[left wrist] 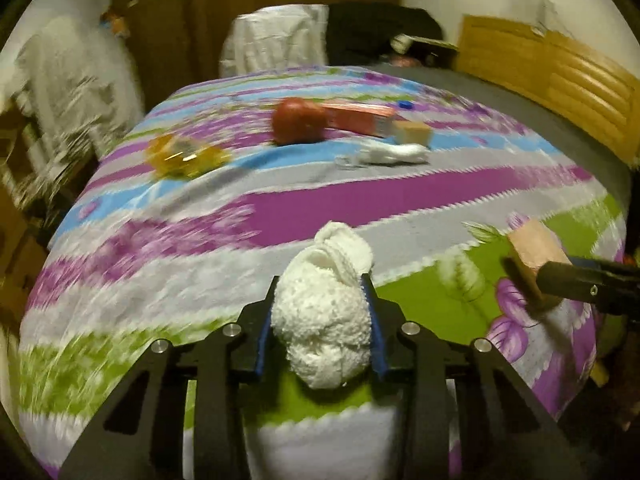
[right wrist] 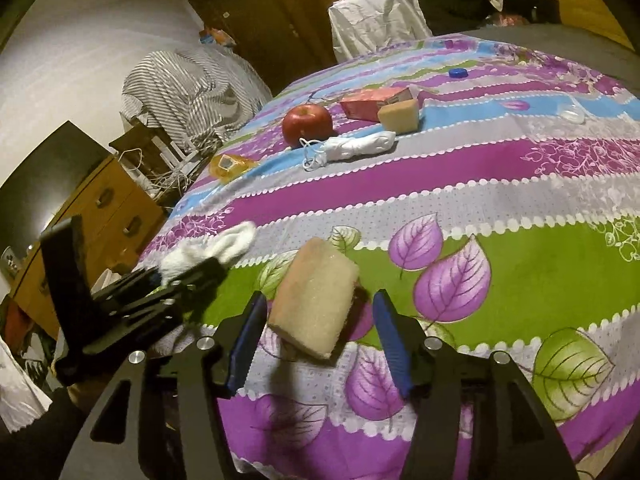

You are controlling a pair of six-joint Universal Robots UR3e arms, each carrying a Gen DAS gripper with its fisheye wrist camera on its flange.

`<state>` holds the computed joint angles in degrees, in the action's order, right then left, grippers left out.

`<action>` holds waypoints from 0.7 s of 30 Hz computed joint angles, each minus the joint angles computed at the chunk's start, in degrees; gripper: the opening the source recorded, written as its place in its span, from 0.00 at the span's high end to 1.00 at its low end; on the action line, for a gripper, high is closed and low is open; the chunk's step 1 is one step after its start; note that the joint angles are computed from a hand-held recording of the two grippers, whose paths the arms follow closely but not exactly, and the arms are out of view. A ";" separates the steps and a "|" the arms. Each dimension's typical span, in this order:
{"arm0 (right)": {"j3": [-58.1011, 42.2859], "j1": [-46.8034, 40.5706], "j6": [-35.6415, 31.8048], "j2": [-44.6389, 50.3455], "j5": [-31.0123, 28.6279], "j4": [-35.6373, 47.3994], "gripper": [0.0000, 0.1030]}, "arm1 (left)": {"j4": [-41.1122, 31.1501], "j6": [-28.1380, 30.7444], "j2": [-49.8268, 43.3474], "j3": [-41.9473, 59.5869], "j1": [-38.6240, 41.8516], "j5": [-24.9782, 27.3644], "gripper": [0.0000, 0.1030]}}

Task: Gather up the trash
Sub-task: 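Carry the sponge and tissue ball with both tools over the white bucket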

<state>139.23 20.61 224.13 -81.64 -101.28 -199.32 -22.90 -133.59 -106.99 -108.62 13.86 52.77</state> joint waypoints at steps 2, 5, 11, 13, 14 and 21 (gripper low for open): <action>-1.91 1.15 0.07 0.58 -1.10 2.01 0.47 | -0.05 -1.50 1.70 -1.22 2.86 -0.02 0.66; -3.92 1.89 -0.03 2.07 -1.96 2.93 0.61 | 2.68 -3.25 4.00 -3.47 6.31 1.53 0.66; -10.33 4.23 -5.91 2.13 -4.02 10.25 0.65 | 9.66 -8.16 -1.40 0.18 7.83 10.73 0.65; -16.17 6.46 -10.04 3.31 -6.79 17.83 0.64 | 8.35 -8.07 -3.57 1.99 8.21 10.42 0.62; -19.61 8.21 -11.53 5.10 -10.28 21.81 0.64 | 10.44 -8.36 -3.83 1.08 8.49 9.59 0.61; -22.06 11.21 -10.90 7.68 -15.19 24.06 0.50 | 12.23 -8.87 -2.50 -1.53 10.98 5.58 0.38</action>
